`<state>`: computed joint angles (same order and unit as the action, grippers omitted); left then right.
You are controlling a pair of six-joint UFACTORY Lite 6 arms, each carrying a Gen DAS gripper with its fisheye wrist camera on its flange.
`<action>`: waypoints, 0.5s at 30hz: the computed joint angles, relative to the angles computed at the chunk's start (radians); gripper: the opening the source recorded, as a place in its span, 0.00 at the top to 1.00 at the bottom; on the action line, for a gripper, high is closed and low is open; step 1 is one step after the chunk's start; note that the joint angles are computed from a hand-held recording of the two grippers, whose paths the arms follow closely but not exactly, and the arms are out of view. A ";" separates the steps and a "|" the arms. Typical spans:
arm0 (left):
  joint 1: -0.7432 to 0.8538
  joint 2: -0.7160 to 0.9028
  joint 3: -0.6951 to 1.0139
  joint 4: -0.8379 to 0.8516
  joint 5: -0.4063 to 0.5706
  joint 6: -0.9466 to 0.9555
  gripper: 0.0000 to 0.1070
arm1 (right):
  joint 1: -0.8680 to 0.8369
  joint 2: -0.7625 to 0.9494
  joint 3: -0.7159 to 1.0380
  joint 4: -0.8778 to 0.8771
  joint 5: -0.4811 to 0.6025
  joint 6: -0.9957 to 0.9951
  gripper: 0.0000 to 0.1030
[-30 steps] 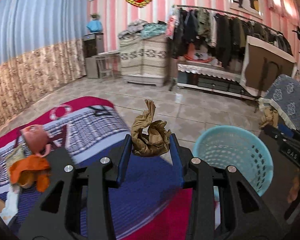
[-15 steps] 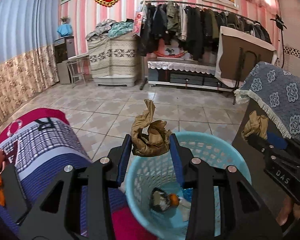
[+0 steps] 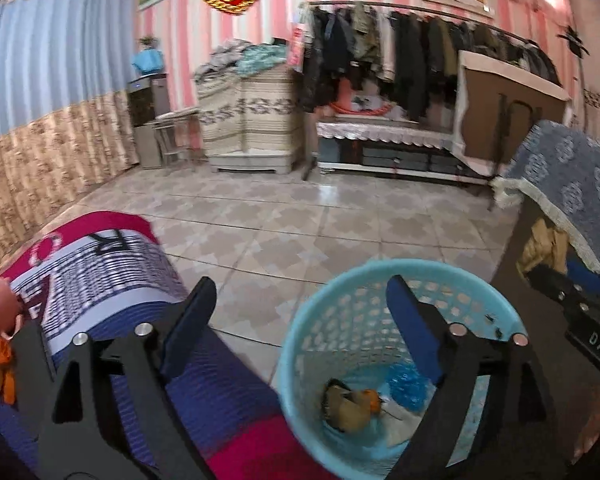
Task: Collect trash
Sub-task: 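Open the left gripper over the wastebasket while the right gripper releases the khaki cloth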
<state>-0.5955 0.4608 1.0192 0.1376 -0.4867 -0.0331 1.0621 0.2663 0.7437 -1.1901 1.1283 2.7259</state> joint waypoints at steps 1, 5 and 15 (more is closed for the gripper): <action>0.011 -0.011 -0.014 -0.028 -0.009 0.026 0.18 | -0.004 0.014 0.019 -0.005 -0.002 -0.011 0.64; 0.041 -0.042 -0.063 -0.148 -0.059 0.153 0.14 | -0.017 0.072 0.095 -0.033 -0.018 -0.049 0.64; 0.156 -0.081 -0.083 -0.048 -0.048 0.058 0.11 | -0.028 0.150 0.208 -0.063 -0.030 -0.102 0.52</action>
